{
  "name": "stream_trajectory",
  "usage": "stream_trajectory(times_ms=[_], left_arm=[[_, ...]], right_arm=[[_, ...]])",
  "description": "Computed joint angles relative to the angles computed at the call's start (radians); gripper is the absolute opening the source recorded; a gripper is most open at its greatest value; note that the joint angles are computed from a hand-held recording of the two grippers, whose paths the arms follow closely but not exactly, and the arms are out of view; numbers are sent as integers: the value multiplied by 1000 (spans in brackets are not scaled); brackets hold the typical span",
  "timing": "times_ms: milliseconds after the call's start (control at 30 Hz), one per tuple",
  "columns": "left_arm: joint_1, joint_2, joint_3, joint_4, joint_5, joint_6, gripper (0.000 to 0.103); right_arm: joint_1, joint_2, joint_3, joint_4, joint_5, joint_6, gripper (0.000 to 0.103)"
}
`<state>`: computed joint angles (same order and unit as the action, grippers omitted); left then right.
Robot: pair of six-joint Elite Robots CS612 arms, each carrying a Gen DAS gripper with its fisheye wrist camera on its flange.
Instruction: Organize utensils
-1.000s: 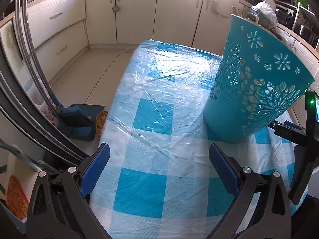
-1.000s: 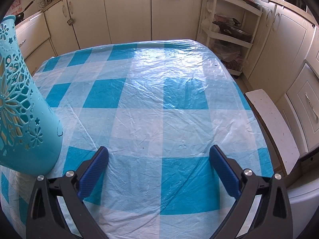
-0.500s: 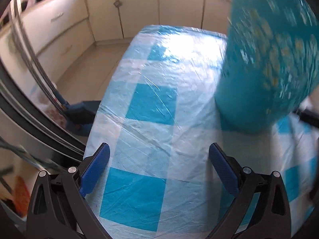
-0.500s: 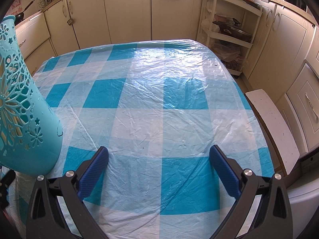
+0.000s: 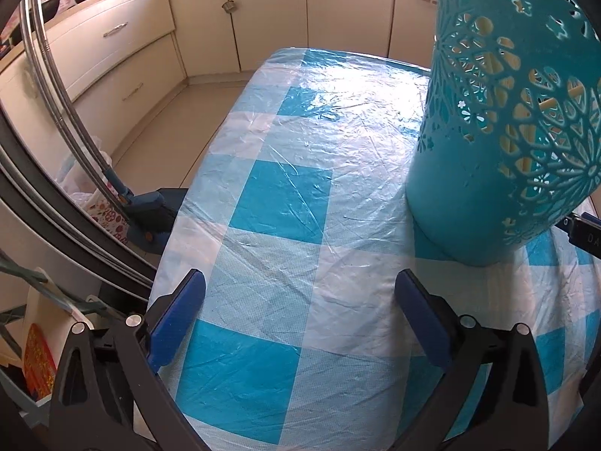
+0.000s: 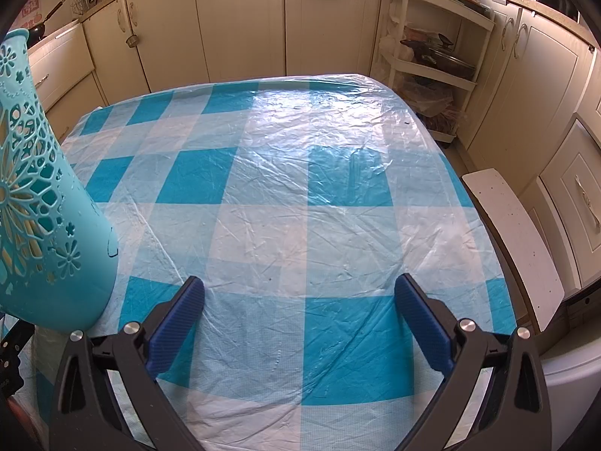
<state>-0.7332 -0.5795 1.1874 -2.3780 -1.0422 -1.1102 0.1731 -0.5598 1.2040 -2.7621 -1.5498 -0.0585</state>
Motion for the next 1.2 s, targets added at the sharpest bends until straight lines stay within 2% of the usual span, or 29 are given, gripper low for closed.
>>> stream_trajectory(times_ms=[1200], left_arm=[[6,4,0,1,2,-11,97]], right_arm=[[-2,2,-6,6,2,-2,97]])
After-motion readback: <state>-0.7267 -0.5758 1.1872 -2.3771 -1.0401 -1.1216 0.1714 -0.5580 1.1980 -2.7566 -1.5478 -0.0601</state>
